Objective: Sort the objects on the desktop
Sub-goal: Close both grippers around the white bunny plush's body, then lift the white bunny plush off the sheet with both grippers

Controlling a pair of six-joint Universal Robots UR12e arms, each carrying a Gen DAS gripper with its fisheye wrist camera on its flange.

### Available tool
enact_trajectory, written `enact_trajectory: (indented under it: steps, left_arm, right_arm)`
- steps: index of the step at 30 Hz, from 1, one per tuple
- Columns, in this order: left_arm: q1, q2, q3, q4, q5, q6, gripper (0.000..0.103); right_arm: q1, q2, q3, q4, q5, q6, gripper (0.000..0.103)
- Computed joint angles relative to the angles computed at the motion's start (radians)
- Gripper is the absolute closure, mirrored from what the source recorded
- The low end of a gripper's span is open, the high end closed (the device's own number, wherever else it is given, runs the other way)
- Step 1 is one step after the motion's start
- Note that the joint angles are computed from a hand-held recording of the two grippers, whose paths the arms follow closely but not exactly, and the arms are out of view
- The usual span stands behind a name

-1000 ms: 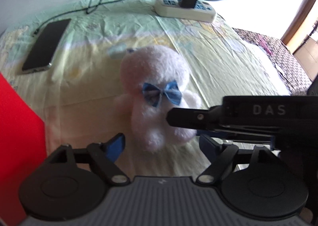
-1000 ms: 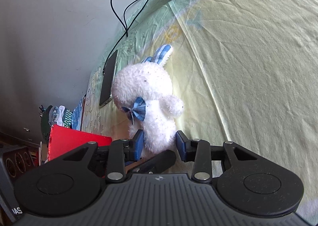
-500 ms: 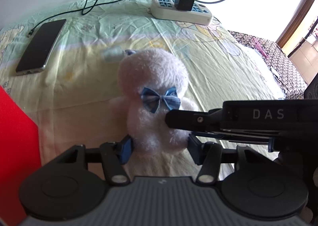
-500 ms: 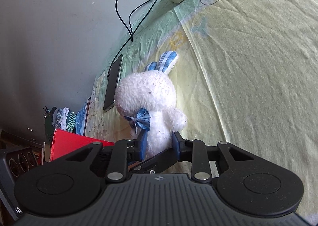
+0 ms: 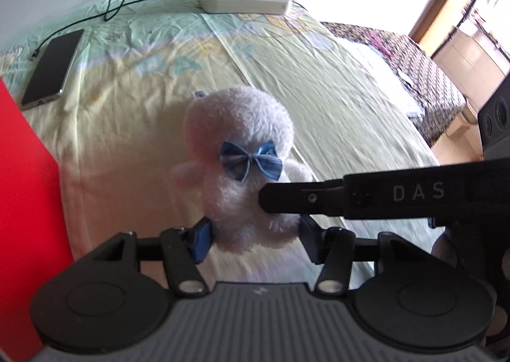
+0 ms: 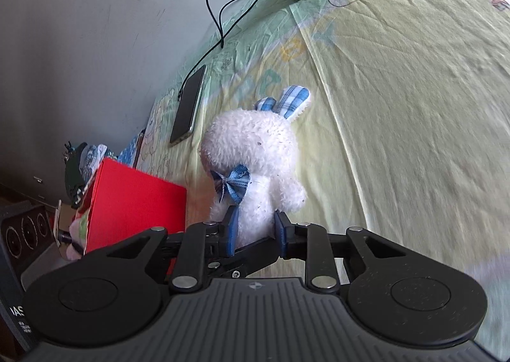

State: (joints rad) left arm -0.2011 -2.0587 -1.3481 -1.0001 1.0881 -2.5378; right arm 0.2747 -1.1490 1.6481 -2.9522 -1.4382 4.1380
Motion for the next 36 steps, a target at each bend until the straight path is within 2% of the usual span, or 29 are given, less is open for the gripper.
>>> enact_trajectory:
  steps: [9, 19, 23, 25, 27, 30, 33, 36]
  left_arm:
    - [0.024, 0.091, -0.103, -0.102, -0.002, 0.194, 0.048]
    - [0.053, 0.140, -0.156, -0.177, -0.027, 0.276, 0.048]
    - [0.060, 0.149, -0.168, -0.172, -0.033, 0.273, 0.048]
    - [0.065, 0.153, -0.176, -0.145, -0.042, 0.263, 0.043]
    - [0.070, 0.162, -0.190, -0.098, -0.052, 0.250, 0.029]
    - [0.078, 0.169, -0.195, -0.068, -0.071, 0.245, 0.020]
    - [0.080, 0.165, -0.192, -0.056, -0.076, 0.233, 0.019]
    - [0.071, 0.150, -0.182, -0.039, -0.063, 0.185, 0.019]
  right_arm:
    - [0.046, -0.055, 0.062, 0.034, -0.013, 0.029, 0.077]
    - [0.077, -0.094, 0.099, 0.068, 0.027, 0.031, 0.077]
    - [0.085, -0.100, 0.106, 0.086, 0.037, 0.039, 0.077]
    - [0.087, -0.104, 0.118, 0.073, 0.040, 0.065, 0.074]
    - [0.089, -0.103, 0.121, 0.062, 0.030, 0.085, 0.072]
    - [0.096, -0.104, 0.119, 0.049, 0.003, 0.088, 0.069]
    - [0.102, -0.105, 0.118, 0.039, -0.026, 0.090, 0.061]
    - [0.104, -0.107, 0.121, 0.031, -0.054, 0.101, 0.061]
